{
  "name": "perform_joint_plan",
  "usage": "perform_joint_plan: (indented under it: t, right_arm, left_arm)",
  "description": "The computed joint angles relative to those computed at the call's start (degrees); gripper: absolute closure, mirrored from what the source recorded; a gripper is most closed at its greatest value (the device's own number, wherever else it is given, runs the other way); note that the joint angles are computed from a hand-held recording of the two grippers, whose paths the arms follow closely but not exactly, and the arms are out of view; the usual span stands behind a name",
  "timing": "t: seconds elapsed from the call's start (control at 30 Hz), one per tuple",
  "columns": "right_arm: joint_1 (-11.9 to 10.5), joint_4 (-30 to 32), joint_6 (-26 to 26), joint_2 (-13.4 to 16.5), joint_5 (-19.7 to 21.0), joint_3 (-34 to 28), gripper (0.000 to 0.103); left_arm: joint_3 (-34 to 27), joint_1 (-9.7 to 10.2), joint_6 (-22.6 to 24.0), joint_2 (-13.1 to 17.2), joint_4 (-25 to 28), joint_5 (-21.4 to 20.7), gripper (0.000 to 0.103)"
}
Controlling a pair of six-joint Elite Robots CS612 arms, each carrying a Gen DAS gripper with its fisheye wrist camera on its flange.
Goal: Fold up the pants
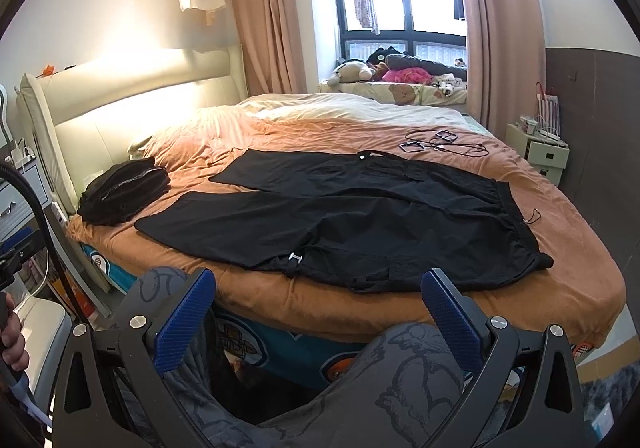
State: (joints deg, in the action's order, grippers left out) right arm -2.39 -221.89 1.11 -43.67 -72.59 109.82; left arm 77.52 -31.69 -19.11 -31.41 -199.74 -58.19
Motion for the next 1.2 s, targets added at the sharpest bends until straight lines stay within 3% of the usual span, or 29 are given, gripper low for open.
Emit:
perform_joint_plan:
  t: [0.93, 1.2]
  right_arm:
    - [0.4, 0.0, 1.0, -0.2, -2.2, 0.2, 0.0]
    - [0.1, 0.4, 1.9, -0.2, -2.6, -0.1, 0.0]
  left_arm:
    - [0.3, -0.17, -1.3, -0.1, 0.7, 1.5, 0.0]
    - [-0.9, 0.36, -1.6, 0.4, 1.4, 0.3, 0.0]
